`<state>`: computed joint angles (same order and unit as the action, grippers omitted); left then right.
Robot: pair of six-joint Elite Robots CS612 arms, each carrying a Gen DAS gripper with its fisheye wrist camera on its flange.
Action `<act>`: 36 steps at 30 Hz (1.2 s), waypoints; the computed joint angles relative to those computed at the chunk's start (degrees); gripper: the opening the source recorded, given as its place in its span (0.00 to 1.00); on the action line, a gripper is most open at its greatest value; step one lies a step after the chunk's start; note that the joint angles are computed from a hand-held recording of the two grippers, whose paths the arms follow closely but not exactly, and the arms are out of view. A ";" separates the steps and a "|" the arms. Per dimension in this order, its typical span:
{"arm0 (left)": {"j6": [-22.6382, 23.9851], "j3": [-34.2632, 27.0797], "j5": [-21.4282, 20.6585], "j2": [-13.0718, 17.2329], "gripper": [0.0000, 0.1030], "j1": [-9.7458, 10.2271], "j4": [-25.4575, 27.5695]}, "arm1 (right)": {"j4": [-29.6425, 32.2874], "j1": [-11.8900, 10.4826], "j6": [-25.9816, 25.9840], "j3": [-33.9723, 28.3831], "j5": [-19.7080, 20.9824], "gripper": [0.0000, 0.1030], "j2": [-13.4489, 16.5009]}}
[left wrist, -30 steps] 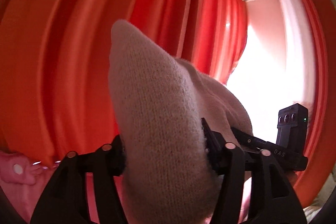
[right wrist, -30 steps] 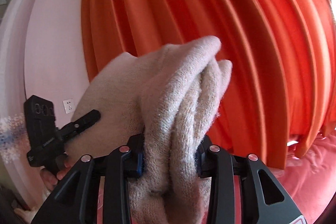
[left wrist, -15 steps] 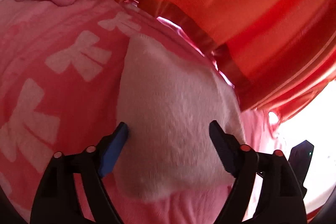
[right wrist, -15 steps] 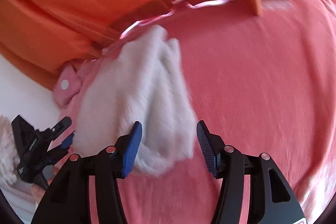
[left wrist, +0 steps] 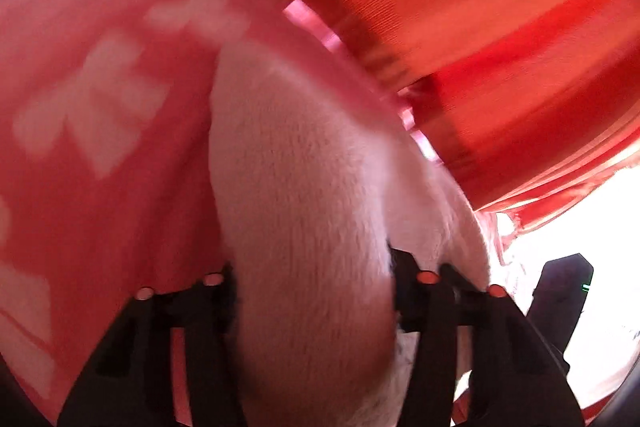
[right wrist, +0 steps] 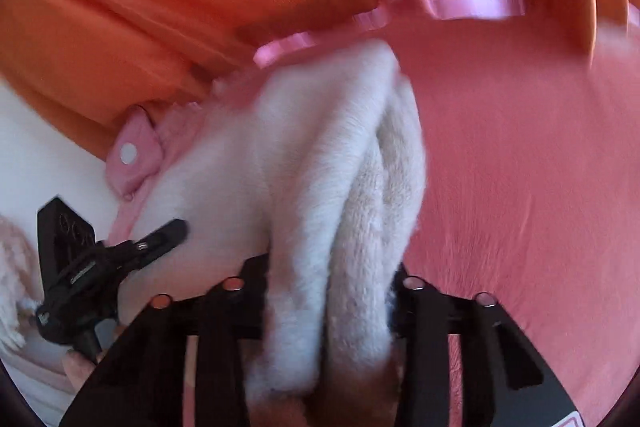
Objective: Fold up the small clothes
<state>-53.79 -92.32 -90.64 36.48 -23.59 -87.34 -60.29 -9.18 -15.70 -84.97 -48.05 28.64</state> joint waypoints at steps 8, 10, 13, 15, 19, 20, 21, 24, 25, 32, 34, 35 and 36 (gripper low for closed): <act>8.98 -0.50 5.18 -1.28 0.57 -1.62 -3.00 | -5.86 -1.03 4.31 -0.55 1.14 0.42 0.55; 7.85 0.04 6.19 -0.84 0.56 -1.67 4.95 | 1.34 0.09 3.98 2.74 -7.13 0.39 -0.29; 5.26 -0.44 11.27 -0.71 0.53 -2.53 10.23 | -1.19 -0.47 8.14 0.99 -5.39 0.37 0.30; 6.47 -1.36 12.23 -1.22 0.54 -2.84 10.12 | -7.54 -0.77 8.72 -2.65 -4.74 0.34 1.39; 8.83 -3.20 17.68 -1.41 0.54 -4.51 12.26 | -4.86 0.63 1.27 -4.99 -8.28 0.20 1.87; 9.61 -2.87 17.84 -1.51 0.54 -4.65 13.72 | -1.72 1.81 -1.33 -3.86 -13.50 0.17 1.51; 10.29 -2.13 18.42 -1.73 0.55 -4.82 16.43 | 0.11 2.76 -3.04 -2.43 -18.47 0.16 1.31; 12.62 -1.10 21.91 -1.83 0.57 -5.51 18.45 | -2.69 3.18 -3.01 -2.56 -20.49 0.16 2.08; 13.03 -0.81 22.97 -2.35 0.57 -5.75 18.99 | -2.59 2.82 -2.10 -3.34 -19.23 0.16 2.19; 14.35 -4.16 32.61 -2.36 0.71 -9.46 22.13 | -8.19 1.04 1.28 -11.51 -16.94 0.41 4.97; 13.85 -5.14 34.67 -2.30 0.81 -10.49 23.20 | -8.93 1.17 1.18 -12.96 -17.93 0.51 5.59; 13.19 -5.65 35.48 -2.20 0.84 -10.93 24.01 | -8.42 1.04 0.72 -13.85 -18.01 0.52 5.98; 12.66 -5.93 35.90 -2.09 0.86 -11.18 24.56 | -7.62 1.02 0.09 -15.14 -18.80 0.56 6.67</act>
